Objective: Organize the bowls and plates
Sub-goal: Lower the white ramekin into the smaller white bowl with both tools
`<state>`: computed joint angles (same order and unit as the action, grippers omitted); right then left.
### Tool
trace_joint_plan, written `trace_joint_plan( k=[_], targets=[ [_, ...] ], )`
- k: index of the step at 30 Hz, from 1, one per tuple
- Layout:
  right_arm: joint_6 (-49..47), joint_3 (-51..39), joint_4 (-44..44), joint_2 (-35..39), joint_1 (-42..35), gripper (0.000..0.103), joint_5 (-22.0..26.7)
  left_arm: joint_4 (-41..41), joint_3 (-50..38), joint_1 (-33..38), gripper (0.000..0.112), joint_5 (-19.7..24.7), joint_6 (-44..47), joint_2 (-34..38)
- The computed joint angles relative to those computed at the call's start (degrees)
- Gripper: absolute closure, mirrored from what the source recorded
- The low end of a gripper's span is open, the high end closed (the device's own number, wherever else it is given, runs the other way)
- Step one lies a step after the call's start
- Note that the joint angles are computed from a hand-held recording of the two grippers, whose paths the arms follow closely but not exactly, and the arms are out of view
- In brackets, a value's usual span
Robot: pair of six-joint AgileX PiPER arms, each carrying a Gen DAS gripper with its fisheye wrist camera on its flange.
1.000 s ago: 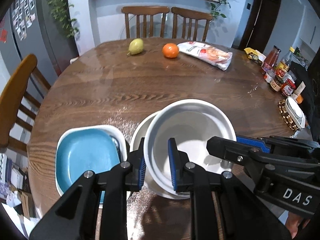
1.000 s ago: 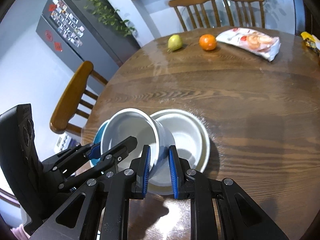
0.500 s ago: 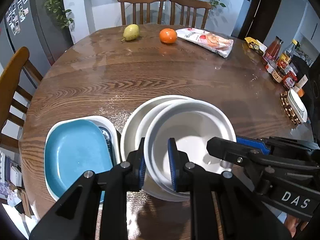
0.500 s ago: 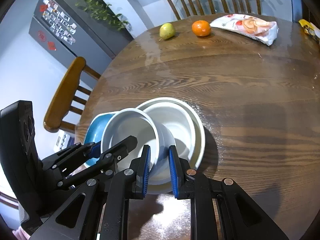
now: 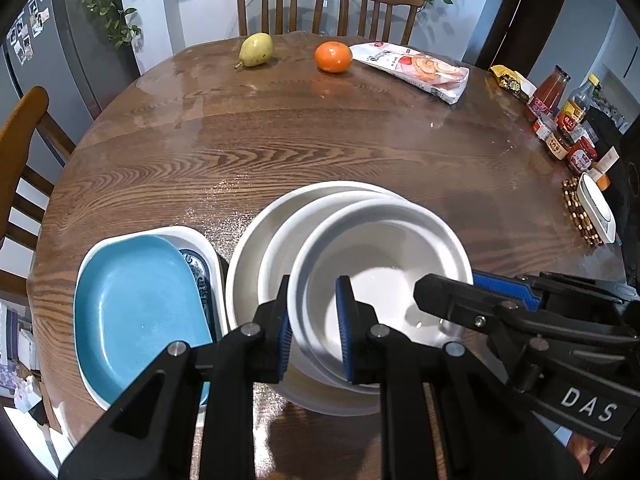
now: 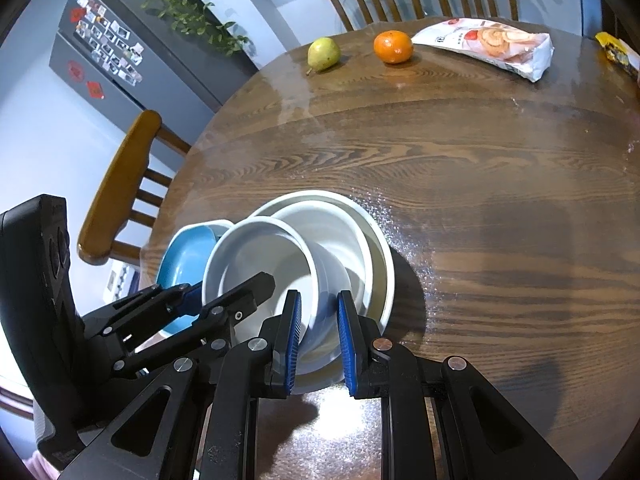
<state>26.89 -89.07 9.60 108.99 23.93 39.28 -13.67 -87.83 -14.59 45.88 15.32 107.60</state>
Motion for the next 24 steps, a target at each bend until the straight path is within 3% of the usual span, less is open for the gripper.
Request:
trace_joint_plan(
  k=[24],
  targets=[
    [-2.88,-2.36,2.85,2.79,-1.46,0.083,1.56,1.55,-3.67,-0.12,0.096,2.86,-1.73,3.45]
  ],
)
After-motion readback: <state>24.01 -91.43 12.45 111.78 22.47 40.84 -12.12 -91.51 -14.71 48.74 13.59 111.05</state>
